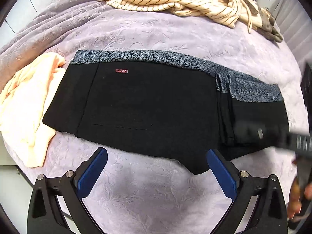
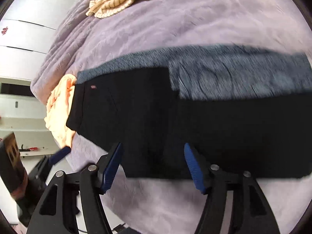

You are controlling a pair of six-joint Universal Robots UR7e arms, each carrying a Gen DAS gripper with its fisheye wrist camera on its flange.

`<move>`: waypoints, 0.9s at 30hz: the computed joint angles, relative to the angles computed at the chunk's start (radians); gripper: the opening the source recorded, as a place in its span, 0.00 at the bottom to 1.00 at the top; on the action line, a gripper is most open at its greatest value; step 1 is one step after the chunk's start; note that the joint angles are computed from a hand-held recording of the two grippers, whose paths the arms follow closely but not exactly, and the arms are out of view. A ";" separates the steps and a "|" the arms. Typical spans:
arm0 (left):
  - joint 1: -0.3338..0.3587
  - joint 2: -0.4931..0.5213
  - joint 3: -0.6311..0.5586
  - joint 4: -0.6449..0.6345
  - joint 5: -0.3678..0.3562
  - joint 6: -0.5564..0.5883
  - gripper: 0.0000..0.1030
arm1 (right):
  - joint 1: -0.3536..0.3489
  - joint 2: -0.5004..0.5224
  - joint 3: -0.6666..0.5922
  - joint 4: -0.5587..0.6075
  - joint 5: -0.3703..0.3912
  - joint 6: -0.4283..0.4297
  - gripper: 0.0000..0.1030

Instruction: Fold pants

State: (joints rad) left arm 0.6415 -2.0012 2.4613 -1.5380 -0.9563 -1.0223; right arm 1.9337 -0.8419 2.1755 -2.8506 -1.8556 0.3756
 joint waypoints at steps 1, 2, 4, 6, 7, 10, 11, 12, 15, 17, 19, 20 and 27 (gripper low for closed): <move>0.008 -0.006 -0.001 -0.009 0.002 0.012 0.99 | 0.008 -0.011 0.017 -0.004 -0.004 0.015 0.75; 0.003 -0.019 0.002 -0.006 -0.001 0.010 0.99 | 0.015 -0.020 0.030 -0.006 -0.010 0.027 0.79; 0.002 -0.039 0.004 -0.003 -0.004 0.010 0.99 | 0.038 -0.032 0.053 -0.015 -0.026 0.051 0.81; 0.009 -0.052 0.003 0.003 -0.010 0.023 0.99 | 0.069 -0.032 0.055 -0.016 -0.064 0.071 0.89; 0.009 -0.057 0.002 0.012 -0.016 0.025 0.99 | 0.086 -0.029 0.051 -0.010 -0.088 0.080 0.92; 0.023 -0.069 0.001 0.023 -0.021 0.040 0.99 | 0.120 -0.019 0.022 0.043 -0.100 0.088 0.97; 0.027 -0.076 0.001 0.027 -0.024 0.041 0.99 | 0.126 -0.018 0.012 0.068 -0.100 0.088 0.97; 0.033 -0.086 0.003 0.027 -0.027 0.047 0.99 | 0.134 -0.011 -0.003 0.093 -0.101 0.088 0.97; 0.063 -0.107 0.005 0.026 -0.028 0.070 0.99 | 0.154 0.011 -0.044 0.160 -0.115 0.098 0.97; 0.086 -0.117 0.004 0.027 -0.025 0.084 0.99 | 0.160 0.026 -0.064 0.185 -0.113 0.108 0.97; 0.106 -0.129 0.002 0.030 -0.023 0.092 0.99 | 0.165 0.039 -0.076 0.201 -0.108 0.117 0.97; 0.118 -0.137 0.000 0.034 -0.021 0.094 0.99 | 0.169 0.045 -0.084 0.212 -0.105 0.123 0.97; 0.207 -0.192 -0.008 0.083 0.009 0.091 0.99 | 0.184 0.106 -0.145 0.266 -0.087 0.126 0.97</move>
